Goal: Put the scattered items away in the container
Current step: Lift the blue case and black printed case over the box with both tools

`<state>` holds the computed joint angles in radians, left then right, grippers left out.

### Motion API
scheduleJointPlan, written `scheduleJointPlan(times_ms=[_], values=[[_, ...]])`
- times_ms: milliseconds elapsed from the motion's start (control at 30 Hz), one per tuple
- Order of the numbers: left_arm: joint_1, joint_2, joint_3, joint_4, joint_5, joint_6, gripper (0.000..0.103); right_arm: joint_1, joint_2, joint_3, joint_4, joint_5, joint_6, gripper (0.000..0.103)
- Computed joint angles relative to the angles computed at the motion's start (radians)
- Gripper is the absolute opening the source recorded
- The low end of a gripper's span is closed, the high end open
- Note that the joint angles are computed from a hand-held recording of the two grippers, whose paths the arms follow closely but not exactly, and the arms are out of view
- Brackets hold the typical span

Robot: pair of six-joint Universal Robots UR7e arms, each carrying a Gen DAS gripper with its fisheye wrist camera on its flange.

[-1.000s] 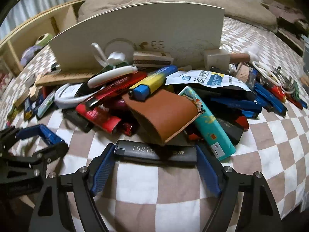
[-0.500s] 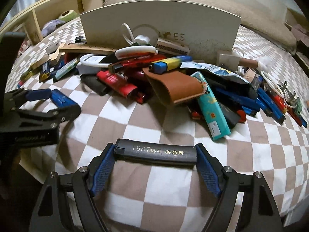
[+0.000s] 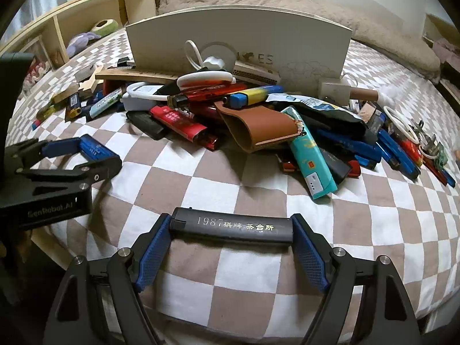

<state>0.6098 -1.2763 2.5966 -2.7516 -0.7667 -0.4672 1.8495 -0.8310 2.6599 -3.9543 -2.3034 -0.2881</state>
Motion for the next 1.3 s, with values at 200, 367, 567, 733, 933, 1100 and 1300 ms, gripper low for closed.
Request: scheduleJointPlan(times_ms=[200, 367, 567, 733, 933, 1100, 1300], values=[[-0.097, -0.047, 0.035, 0.037, -0.059, -0.137, 0.08, 0.024, -0.008, -0.017, -0.006, -0.011, 0.004, 0.082], [-0.126, -0.058, 0.011, 0.012, -0.03, -0.113, 0.08, 0.058, -0.055, -0.032, -0.033, -0.013, -0.018, 0.082], [-0.138, -0.034, -0.04, -0.066, 0.007, -0.056, 0.08, 0.079, -0.114, -0.064, -0.048, -0.014, -0.065, 0.082], [-0.148, -0.018, -0.082, -0.152, 0.04, 0.013, 0.08, 0.109, -0.147, -0.109, -0.068, -0.03, -0.141, 0.082], [-0.149, 0.0, -0.134, -0.238, 0.075, 0.113, 0.08, 0.139, -0.185, -0.17, -0.103, -0.031, -0.238, 0.082], [-0.143, 0.028, -0.181, -0.3, 0.083, 0.194, 0.08, 0.149, -0.207, -0.221, -0.099, -0.008, -0.29, 0.082], [-0.101, 0.077, -0.255, -0.369, 0.057, 0.283, 0.08, 0.145, -0.228, -0.281, -0.05, 0.029, -0.319, 0.082]])
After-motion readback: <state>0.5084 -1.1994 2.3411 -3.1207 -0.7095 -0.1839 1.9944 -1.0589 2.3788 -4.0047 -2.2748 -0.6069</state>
